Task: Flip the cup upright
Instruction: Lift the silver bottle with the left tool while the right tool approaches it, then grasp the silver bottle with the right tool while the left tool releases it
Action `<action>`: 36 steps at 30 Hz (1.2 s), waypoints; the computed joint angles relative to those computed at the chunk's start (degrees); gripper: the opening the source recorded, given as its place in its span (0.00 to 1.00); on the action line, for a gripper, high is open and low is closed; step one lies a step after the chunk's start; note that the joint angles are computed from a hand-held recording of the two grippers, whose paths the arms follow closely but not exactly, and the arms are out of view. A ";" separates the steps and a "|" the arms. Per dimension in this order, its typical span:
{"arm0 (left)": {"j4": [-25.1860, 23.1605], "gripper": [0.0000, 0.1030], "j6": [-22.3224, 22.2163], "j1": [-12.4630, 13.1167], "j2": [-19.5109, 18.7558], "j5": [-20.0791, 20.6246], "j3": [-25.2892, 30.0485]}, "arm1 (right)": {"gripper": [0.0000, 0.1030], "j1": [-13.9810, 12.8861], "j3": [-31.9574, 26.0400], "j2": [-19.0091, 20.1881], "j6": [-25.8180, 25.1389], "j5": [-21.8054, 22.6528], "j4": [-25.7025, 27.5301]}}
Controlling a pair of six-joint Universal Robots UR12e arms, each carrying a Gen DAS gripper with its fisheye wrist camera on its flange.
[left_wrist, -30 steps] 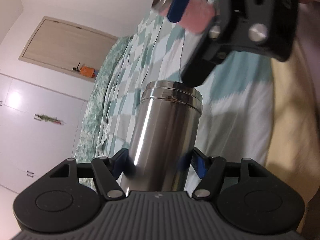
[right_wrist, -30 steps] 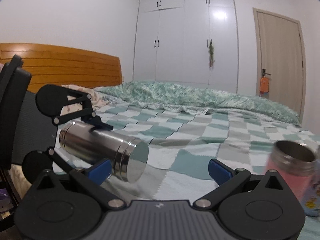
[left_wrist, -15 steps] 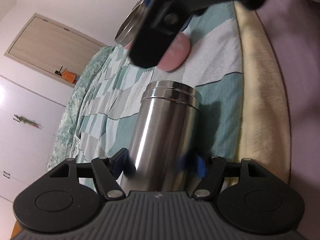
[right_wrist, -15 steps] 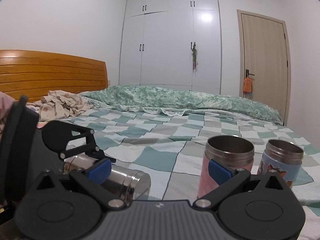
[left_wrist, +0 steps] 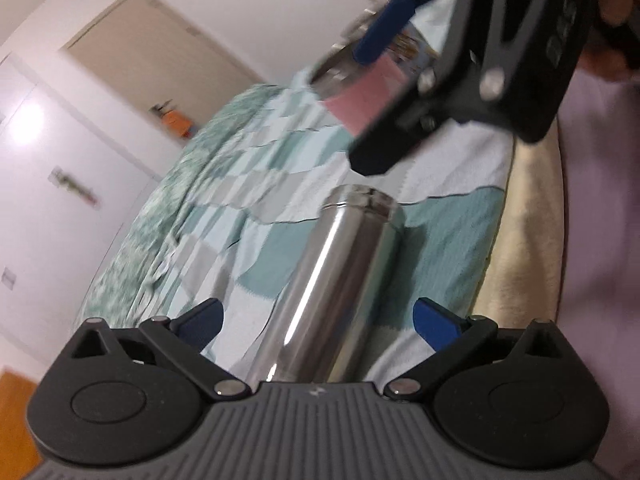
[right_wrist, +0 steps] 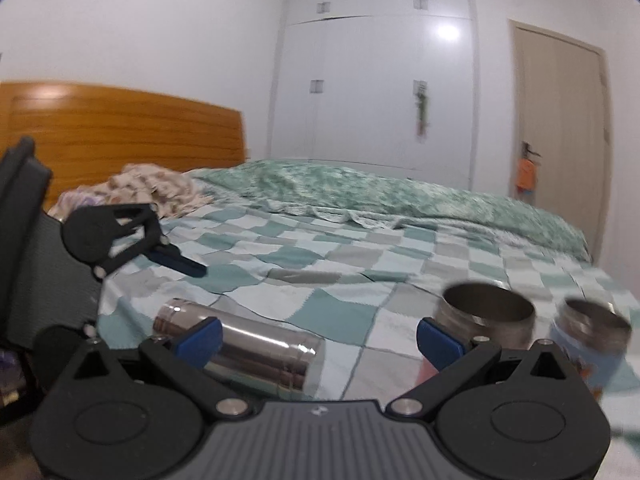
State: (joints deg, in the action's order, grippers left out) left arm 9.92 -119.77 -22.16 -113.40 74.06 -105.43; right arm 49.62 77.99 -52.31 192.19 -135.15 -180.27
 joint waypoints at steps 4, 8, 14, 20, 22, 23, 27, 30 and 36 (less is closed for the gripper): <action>4.34 1.00 -13.79 0.94 1.60 3.26 -2.65 | 1.00 -1.15 -2.18 -0.69 -7.71 7.71 7.18; 9.21 1.00 -29.99 1.77 2.70 8.51 -5.05 | 1.00 -2.12 -6.80 0.32 -17.59 13.67 15.98; 11.06 1.00 -43.39 1.99 4.64 16.86 -7.88 | 1.00 -3.40 -14.28 3.50 -25.40 20.05 26.76; 10.84 1.00 -48.54 2.21 6.09 19.88 -9.79 | 0.98 -4.24 -19.65 5.75 -29.90 22.32 35.86; 11.04 1.00 -49.45 1.98 5.49 20.27 -9.43 | 0.94 -4.51 -20.96 6.14 -30.57 22.42 38.93; 10.90 1.00 -49.86 1.98 5.44 20.19 -9.41 | 0.93 -4.62 -21.48 6.24 -30.89 22.53 40.37; 10.89 1.00 -50.76 1.66 4.28 20.67 -8.65 | 0.90 -4.80 -24.33 7.12 -33.36 22.57 46.68; 10.86 1.00 -51.38 1.67 4.01 20.61 -8.57 | 0.84 -4.84 -27.66 8.67 -34.36 21.77 52.05; 10.99 1.00 -51.67 1.55 4.20 21.08 -8.90 | 0.64 -5.00 -31.26 10.36 -35.14 23.02 58.31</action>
State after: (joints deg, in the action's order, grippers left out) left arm 20.92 -171.43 -20.62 -109.20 95.14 -114.33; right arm 44.62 46.72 -41.95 157.05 -112.13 -121.96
